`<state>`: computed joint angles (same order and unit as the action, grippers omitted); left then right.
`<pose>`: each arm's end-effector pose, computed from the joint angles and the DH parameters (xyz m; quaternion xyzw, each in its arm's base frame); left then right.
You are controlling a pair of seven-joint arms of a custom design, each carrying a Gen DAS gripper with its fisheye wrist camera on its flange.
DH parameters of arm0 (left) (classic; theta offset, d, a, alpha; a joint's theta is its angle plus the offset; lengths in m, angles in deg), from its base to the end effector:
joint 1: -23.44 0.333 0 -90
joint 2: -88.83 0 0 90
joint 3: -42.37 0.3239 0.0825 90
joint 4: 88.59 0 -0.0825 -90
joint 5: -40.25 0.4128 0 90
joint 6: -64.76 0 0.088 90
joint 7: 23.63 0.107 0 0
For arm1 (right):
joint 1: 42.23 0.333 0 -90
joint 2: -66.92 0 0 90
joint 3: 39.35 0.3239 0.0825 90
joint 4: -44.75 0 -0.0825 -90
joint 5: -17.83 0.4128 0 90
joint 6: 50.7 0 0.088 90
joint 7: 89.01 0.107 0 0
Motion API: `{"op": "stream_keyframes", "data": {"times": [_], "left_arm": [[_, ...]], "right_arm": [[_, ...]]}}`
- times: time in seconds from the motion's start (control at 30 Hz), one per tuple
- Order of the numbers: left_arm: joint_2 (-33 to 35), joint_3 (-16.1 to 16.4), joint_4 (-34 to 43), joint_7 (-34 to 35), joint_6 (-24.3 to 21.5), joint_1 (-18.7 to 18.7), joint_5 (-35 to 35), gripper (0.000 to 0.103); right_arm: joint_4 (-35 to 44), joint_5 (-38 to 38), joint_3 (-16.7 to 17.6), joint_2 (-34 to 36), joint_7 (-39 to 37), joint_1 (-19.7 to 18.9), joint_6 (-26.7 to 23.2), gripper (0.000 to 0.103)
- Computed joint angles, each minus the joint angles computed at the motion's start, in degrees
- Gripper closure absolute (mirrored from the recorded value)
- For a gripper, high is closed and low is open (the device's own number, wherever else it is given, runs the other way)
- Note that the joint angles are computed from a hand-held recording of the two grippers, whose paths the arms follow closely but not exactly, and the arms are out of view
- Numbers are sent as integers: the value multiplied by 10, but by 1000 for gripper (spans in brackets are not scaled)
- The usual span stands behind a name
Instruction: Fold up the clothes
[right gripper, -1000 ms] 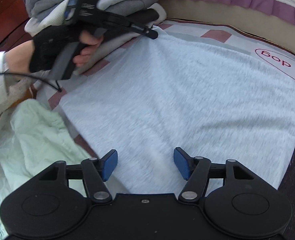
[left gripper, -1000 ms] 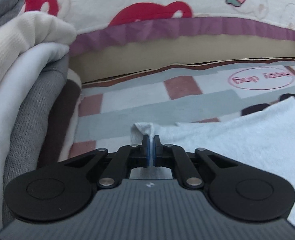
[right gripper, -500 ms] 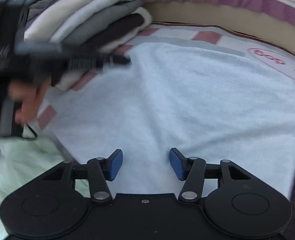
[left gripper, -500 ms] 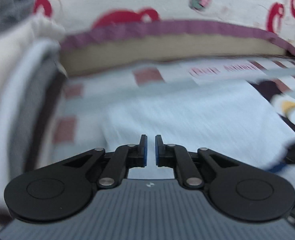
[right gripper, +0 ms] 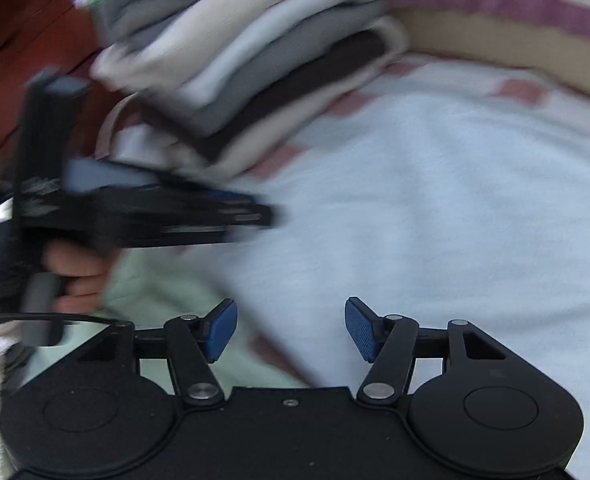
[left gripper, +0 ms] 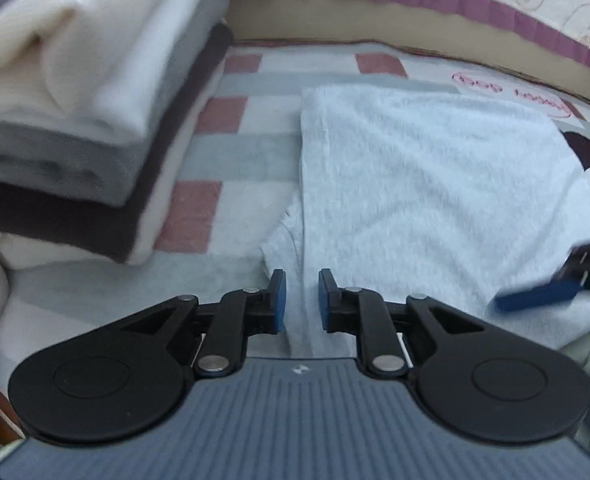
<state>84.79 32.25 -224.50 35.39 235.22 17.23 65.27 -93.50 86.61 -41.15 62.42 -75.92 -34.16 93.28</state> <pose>0.5225 -0.1843 0.4133 -0.6118 0.7145 -0.2588 0.2194 0.5118 0.0485 0.3430 -0.7947 0.4736 -0.0093 0.3795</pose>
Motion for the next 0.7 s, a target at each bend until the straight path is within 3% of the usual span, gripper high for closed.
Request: {"op": "stream_keyframes", "data": {"times": [0.03,0.07,0.13,0.17,0.27,0.4,0.5,0.63,0.7], "left_arm": [[-5,6,-10,40,27,-6,-29,87],[-5,22,-12,113,22,-31,-98,87],[-3,40,2,249,-23,-70,-230,86],[-2,32,6,264,-43,-64,-237,86],[-1,10,15,223,-89,-42,-172,86],[-16,8,10,233,-116,-36,-166,71],[-16,16,13,262,-121,-38,-213,71],[-26,11,8,268,-109,-34,-198,70],[-31,31,0,320,-70,-55,-294,70]], "right_arm": [[-2,0,-3,-4,4,-4,10,38],[-5,-17,-7,-5,20,-10,26,38],[-13,-67,-11,-4,58,-24,74,38],[-22,-92,-13,-7,70,-29,100,38],[-56,-149,-26,-27,89,-47,150,38],[-78,-185,-63,-64,130,-75,96,37],[-80,-261,-67,-70,236,-113,74,35],[-53,-173,-117,-59,235,-134,-36,35],[-33,-128,-125,-35,240,-147,-91,35]]}}
